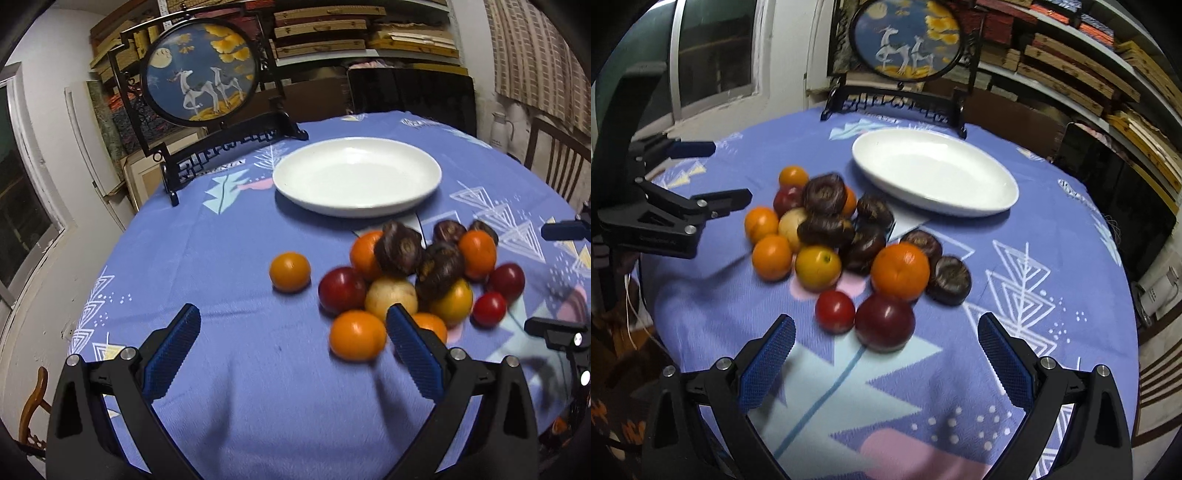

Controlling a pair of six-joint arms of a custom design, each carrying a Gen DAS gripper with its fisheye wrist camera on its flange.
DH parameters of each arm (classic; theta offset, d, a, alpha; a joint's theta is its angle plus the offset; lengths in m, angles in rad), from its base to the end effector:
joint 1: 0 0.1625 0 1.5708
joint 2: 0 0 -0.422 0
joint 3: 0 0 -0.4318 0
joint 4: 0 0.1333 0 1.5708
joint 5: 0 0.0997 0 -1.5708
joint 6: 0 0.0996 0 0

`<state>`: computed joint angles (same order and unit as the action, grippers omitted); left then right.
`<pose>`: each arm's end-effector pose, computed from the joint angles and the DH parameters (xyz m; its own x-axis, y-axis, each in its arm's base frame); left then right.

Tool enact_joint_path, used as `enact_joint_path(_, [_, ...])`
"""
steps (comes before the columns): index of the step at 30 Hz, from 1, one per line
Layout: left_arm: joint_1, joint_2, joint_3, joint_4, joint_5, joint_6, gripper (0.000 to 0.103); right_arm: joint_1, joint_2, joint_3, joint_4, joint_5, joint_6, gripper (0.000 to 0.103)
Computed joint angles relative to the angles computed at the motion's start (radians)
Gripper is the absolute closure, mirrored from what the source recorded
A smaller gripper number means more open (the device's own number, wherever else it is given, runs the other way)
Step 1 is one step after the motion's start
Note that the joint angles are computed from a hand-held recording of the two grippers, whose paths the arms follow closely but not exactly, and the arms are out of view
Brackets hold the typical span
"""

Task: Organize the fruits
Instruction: 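Move both tools toward the fruit pile beside the white plate, then grasp a small orange tomato with the left tool while the right tool grasps a red plum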

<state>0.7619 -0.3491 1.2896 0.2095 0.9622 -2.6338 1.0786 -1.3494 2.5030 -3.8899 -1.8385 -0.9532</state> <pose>-0.2980 -0.5473 -0.1573 -0.3214 0.6842 -0.6546 0.9346 0.3403 -0.1032 -0.0925 -0.3988 0.2332 -0.5775 0.1047 0.8096 -0.4914 0.7474 -0.4471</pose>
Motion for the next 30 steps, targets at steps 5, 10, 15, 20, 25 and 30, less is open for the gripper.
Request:
enact_joint_path(5, [0.012, 0.008, -0.010, 0.037, -0.005, -0.003, 0.004, -0.025, -0.017, 0.001, 0.037, -0.011, 0.001, 0.009])
enact_joint_path(10, [0.022, 0.013, -0.016, 0.070, -0.011, -0.004, 0.004, -0.041, -0.043, -0.010, 0.114, -0.035, 0.002, 0.024])
enact_joint_path(15, [0.022, 0.022, -0.032, 0.098, -0.008, -0.023, 0.004, -0.034, -0.035, -0.049, 0.194, -0.057, 0.016, 0.039])
enact_joint_path(20, [0.021, 0.021, -0.036, 0.118, 0.012, -0.038, 0.004, -0.032, -0.056, -0.069, 0.311, -0.010, 0.023, 0.064])
enact_joint_path(25, [0.026, 0.045, -0.075, 0.177, 0.035, -0.067, 0.004, -0.050, -0.090, -0.054, 0.344, 0.024, 0.042, 0.064])
enact_joint_path(30, [0.021, 0.113, -0.155, 0.244, 0.029, -0.110, 0.004, -0.053, -0.123, -0.046, 0.344, 0.026, 0.070, 0.064])
